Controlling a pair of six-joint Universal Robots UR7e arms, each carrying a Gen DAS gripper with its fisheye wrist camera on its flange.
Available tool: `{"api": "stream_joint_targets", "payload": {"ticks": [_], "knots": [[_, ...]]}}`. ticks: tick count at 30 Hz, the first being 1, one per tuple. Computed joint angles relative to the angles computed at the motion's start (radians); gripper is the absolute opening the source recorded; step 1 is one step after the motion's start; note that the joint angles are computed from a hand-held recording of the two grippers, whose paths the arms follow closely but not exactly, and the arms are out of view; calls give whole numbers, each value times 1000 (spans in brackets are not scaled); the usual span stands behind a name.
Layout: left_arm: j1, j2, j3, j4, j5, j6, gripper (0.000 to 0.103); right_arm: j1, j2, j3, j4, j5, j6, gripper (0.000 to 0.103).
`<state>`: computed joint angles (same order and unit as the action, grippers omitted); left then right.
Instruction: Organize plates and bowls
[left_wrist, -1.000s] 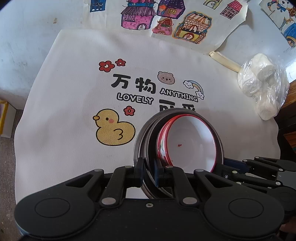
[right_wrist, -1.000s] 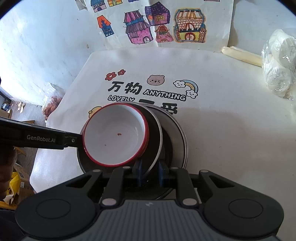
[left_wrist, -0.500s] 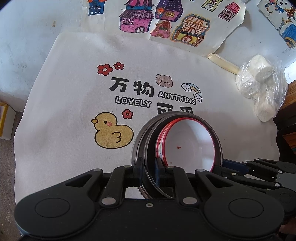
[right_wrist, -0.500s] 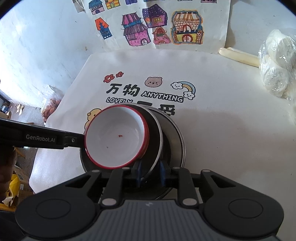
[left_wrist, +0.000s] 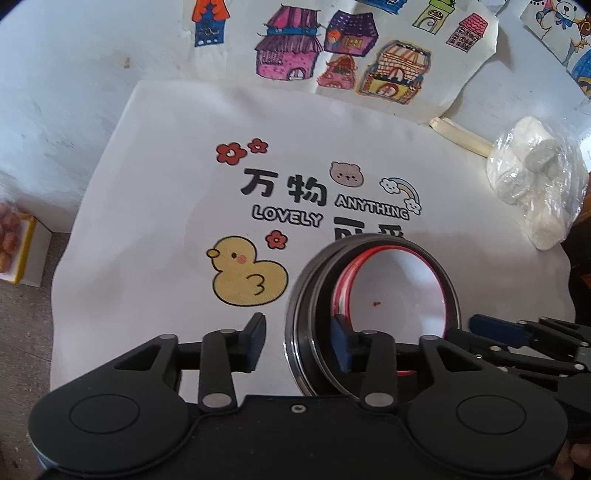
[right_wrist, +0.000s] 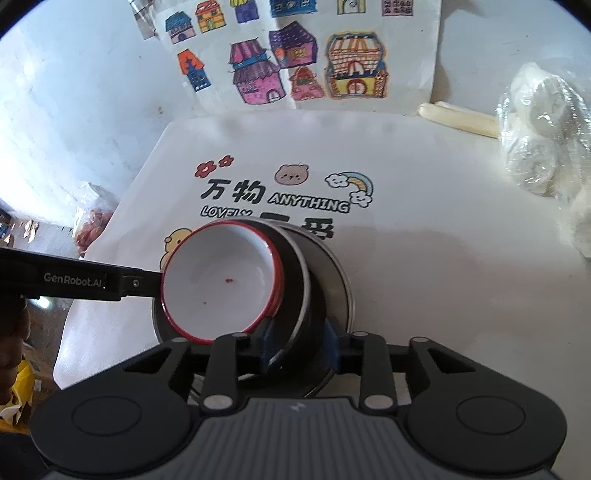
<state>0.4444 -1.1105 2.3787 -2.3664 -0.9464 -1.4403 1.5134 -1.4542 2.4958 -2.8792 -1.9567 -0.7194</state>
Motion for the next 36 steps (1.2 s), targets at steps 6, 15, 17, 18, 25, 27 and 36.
{"api": "stream_joint_targets", "payload": {"ticks": [6, 15, 17, 18, 25, 27, 36], "knots": [[-15, -3, -3, 48, 25, -34, 58, -4, -13, 9, -28, 12, 0, 57], [-23, -1, -23, 132, 46, -57, 77, 0, -19, 20, -61, 19, -7, 66], [-27, -1, -27, 151, 53, -63, 81, -1, -21, 22, -67, 19, -6, 71], [-29, -2, -26, 157, 57, -67, 82, -1, -23, 23, -69, 20, -7, 72], [-46, -8, -19, 177, 74, -85, 95, -5, -33, 24, -97, 17, 7, 93], [-49, -11, -13, 166, 75, -80, 99, -4, -35, 24, -105, 10, 11, 97], [-80, -23, 49, 58, 105, -121, 102, 14, -77, 49, -149, -29, -25, 103]]}}
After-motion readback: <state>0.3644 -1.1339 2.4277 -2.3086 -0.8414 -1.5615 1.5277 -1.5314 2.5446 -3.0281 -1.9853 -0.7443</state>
